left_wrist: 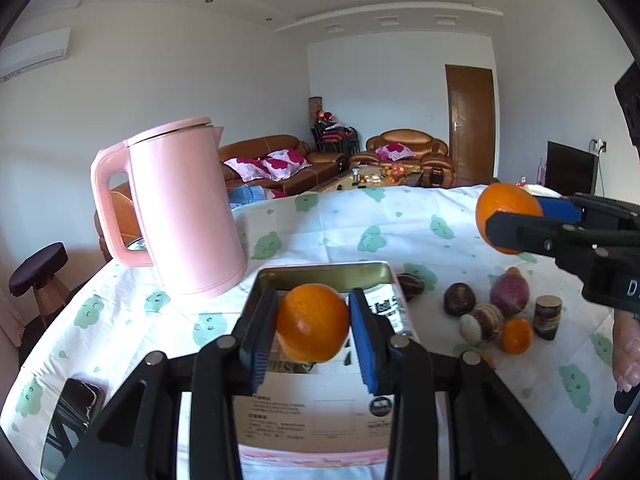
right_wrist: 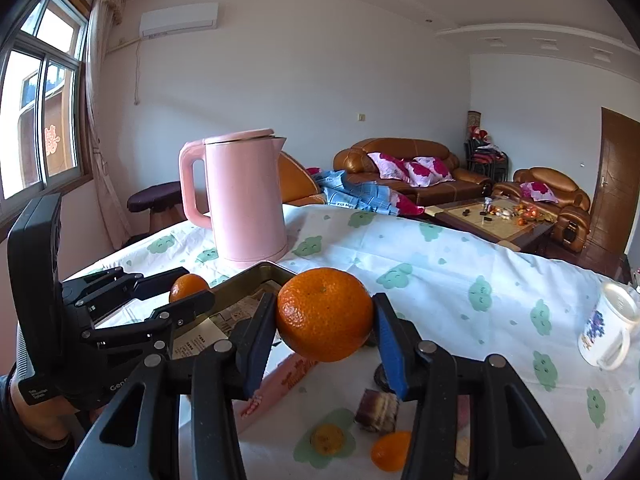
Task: Organize fruits
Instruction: 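Lower both oranges into the tin box and open both grippers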
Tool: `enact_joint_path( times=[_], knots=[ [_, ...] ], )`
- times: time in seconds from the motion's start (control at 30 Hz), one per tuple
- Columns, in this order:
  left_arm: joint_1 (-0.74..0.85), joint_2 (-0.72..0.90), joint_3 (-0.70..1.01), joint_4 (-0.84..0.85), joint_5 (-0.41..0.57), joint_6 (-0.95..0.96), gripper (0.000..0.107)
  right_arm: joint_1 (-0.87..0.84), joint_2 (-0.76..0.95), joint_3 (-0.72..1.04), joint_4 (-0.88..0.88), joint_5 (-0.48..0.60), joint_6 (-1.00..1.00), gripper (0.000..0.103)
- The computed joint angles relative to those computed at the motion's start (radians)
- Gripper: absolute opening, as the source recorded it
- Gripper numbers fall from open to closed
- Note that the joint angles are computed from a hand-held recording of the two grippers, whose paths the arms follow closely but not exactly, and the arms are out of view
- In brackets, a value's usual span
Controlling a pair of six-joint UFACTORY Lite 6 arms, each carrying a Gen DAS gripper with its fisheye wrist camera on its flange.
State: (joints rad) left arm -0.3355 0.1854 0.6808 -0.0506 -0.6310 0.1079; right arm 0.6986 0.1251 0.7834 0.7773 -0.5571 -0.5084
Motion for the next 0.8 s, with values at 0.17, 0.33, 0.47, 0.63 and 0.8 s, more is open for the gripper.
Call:
enact_joint_path(
  times=[0.17, 0.33, 0.47, 0.63, 0.8],
  knots=[
    [0.040, 0.057, 0.068, 0.038, 0.044, -0.018, 0.038, -0.027, 0.106, 0.123, -0.012, 0.061, -0.015, 0.050],
    [0.086, 0.122, 0.146, 0.081, 0.081, -0.038, 0.038, -0.034, 0.237, 0.259, 0.003, 0.106, -0.048, 0.050],
    [0.109, 0.177, 0.214, 0.095, 0.113, -0.031, 0.038, -0.041, 0.340, 0.365, 0.011, 0.147, -0.064, 0.050],
    [0.131, 0.250, 0.295, 0.140, 0.161, -0.063, 0.038, -0.045, 0.454, 0.489, 0.063, 0.192, -0.120, 0.050],
    [0.133, 0.273, 0.322, 0.164, 0.181, -0.072, 0.038, -0.052, 0.524, 0.550, 0.085, 0.219, -0.134, 0.050]
  ],
)
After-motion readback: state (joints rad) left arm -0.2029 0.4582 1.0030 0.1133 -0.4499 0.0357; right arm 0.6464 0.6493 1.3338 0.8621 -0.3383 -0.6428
